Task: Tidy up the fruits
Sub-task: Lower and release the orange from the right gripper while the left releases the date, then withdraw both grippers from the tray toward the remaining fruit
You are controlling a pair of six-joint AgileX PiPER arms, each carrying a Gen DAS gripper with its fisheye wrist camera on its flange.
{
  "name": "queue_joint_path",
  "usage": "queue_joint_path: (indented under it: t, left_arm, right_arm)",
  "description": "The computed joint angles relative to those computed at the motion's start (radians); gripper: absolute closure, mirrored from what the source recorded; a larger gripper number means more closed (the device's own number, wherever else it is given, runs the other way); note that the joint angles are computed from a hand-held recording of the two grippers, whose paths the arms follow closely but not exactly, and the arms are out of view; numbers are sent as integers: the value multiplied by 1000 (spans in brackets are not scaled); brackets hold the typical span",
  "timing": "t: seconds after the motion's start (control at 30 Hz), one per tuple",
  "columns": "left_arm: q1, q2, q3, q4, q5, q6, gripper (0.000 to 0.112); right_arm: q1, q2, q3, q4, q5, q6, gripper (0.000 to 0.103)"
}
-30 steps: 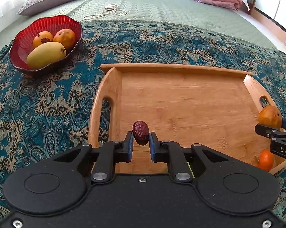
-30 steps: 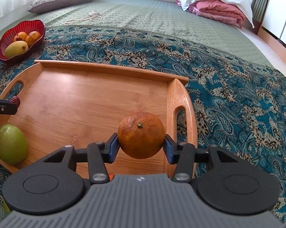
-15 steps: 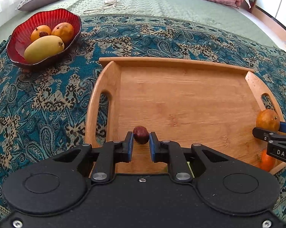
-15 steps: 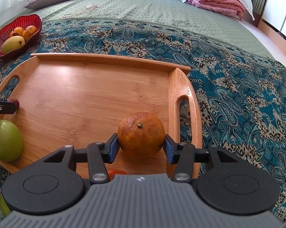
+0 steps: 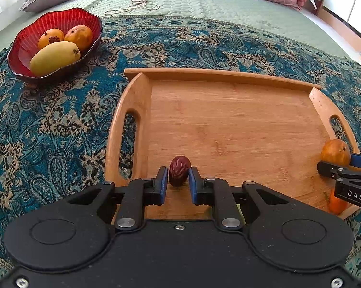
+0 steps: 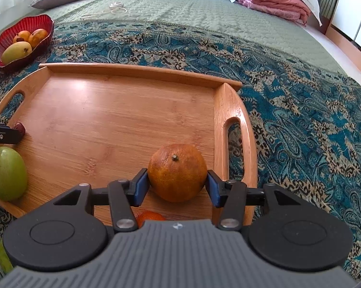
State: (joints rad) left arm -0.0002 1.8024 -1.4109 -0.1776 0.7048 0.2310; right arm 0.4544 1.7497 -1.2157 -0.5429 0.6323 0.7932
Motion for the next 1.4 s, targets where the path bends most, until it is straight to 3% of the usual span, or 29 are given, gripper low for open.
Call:
queue_joint_path:
  t: [0.03, 0.23, 0.47, 1.07, 1.4]
  left_arm:
    - [2, -6, 6, -6, -3, 5, 86]
    - [2, -73, 77, -19, -62, 43, 71]
    - [22, -167, 165, -100, -85, 134, 69]
    - [49, -460, 433, -328, -150, 415, 47]
    - [71, -601, 607, -495, -183, 602, 38]
  right_arm:
    - [5, -6, 3, -13, 2, 8, 35]
    - [50, -43, 19, -122, 29, 76, 31]
    - [91, -93, 42, -153, 58, 104, 28]
    - [214, -263, 183, -209, 58, 199, 25]
    - [295, -362, 347, -353, 23, 420, 23]
